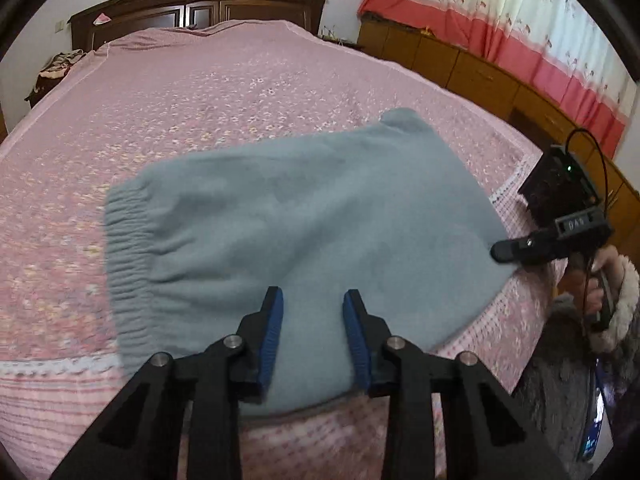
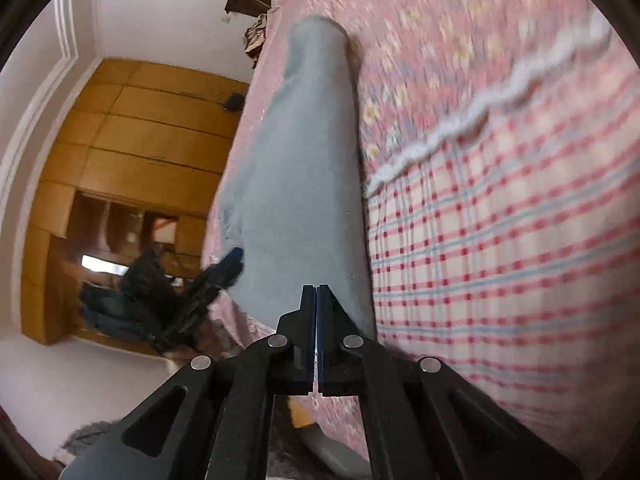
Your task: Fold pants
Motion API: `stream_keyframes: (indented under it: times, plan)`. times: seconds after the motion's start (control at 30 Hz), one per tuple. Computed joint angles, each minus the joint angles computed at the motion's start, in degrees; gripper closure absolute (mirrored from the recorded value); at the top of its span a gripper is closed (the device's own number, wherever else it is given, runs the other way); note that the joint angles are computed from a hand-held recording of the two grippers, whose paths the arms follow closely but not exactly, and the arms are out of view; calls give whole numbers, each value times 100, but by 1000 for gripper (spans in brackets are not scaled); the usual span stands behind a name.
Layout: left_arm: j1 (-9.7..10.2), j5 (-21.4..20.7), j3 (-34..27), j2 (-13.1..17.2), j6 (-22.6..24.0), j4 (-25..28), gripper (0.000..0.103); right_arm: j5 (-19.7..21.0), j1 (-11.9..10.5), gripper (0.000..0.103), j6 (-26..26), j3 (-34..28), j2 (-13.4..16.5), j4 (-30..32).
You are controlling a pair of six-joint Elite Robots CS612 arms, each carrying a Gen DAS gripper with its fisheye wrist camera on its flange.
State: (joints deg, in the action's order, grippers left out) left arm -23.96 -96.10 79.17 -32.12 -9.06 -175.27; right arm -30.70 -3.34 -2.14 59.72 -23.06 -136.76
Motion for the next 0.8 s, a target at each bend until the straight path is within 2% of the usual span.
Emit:
stream_keyframes:
  times: [0.07,0.1,0.13,0.2,0.3,0.37,0.4,0.43,0.47,0.5,0.63,0.67,0.73,0.8]
  plan:
    - [26,-20,13,-97,12,97,69,70,17,99,-218,-150,-26,96]
    - [54,-125,32,-133,-4,-50,67,214,26,99,-261,-295,17,157]
    - [102,-247,156,-206,-3,-202,65,440,47,99,-248,-542,126,282]
    - [150,-437,-57,-142,-68,-198,64,725,88,99,-387,-949,326,569]
    - [175,-434,-334,-35,-22,-106,64,511,203,99,-745,-1675,647,1166]
    - [152,-283,-580,102,52,137,64,117,239,99,-947,-2045,827,1688]
    - [141,-186,-755,181,78,352,64,-45,250,102,-856,-2192,939,1702]
    - [151,-113,-870,246,126,542,64,33,244,102,-719,-2260,1021,1684]
    - [157,-16,-921,285,160,665,64,292,204,103,-493,-2238,1088,1491]
    - [162,113,-983,338,186,792,67,311,173,103,-183,-2120,1075,1058]
    - [259,104,-890,386,182,607,79,-121,141,102,594,-1676,871,-365]
    - [261,179,-791,323,172,556,82,-161,103,102,634,-1557,816,-590]
    - [244,331,-683,247,192,424,83,-116,105,102,707,-1686,867,-786]
    - [216,436,-672,235,213,314,83,-56,136,102,561,-1861,932,-738]
